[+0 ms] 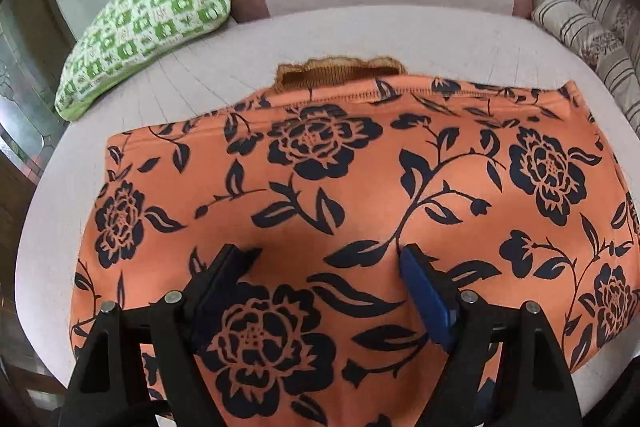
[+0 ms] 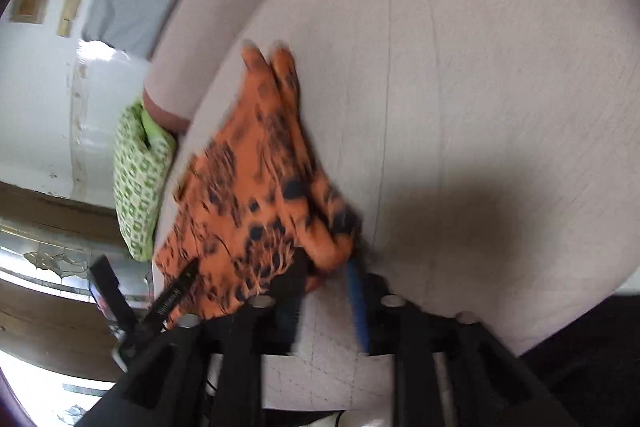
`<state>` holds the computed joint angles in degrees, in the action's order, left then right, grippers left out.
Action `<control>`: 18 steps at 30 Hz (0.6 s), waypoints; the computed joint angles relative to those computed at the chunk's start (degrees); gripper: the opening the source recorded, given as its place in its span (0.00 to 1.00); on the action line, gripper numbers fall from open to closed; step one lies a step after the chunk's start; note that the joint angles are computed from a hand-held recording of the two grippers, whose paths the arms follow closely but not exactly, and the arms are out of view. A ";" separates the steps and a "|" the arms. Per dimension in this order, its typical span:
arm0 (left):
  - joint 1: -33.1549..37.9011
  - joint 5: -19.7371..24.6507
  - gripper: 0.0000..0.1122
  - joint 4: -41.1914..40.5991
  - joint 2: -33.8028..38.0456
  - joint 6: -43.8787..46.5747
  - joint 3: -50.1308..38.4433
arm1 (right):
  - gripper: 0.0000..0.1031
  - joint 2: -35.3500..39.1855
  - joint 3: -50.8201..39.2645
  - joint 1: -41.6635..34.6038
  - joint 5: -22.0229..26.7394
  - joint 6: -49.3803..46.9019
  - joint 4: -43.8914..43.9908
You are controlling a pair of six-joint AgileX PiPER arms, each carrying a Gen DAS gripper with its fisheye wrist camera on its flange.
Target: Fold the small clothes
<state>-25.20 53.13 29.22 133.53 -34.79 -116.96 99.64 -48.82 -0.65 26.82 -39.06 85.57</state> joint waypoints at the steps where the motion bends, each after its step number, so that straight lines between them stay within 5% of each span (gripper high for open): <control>1: 0.05 0.03 0.73 -0.15 0.26 0.23 -0.49 | 0.64 -2.14 0.34 -1.44 -0.24 -0.58 -0.51; 2: 0.10 -0.53 0.73 0.00 0.29 0.20 -0.21 | 0.78 -2.95 -0.27 -2.50 0.19 -1.18 -0.56; 6: 0.44 -3.59 0.74 -0.01 -0.71 -1.08 2.69 | 0.79 5.75 -17.70 -4.61 7.59 0.54 -9.50; 12: 1.43 -7.65 0.74 -0.53 -2.70 -1.14 7.03 | 0.75 29.28 -52.08 -1.86 13.80 20.68 -27.57; 13: 1.60 -8.29 0.75 -0.69 -2.85 -0.93 7.42 | 0.69 32.44 -57.81 -1.61 16.51 25.62 -32.56; 15: 1.96 -9.86 0.75 -1.03 -3.41 -0.42 8.67 | 0.25 37.95 -67.32 -1.03 21.34 33.48 -40.36; 16: 2.09 -10.47 0.75 -1.13 -3.58 -0.19 9.07 | 0.16 38.63 -68.82 -1.14 22.03 35.11 -41.28; 18: 2.52 -12.30 0.77 -1.20 -3.78 0.04 10.09 | 0.12 34.40 -64.94 -0.36 17.88 33.35 -42.44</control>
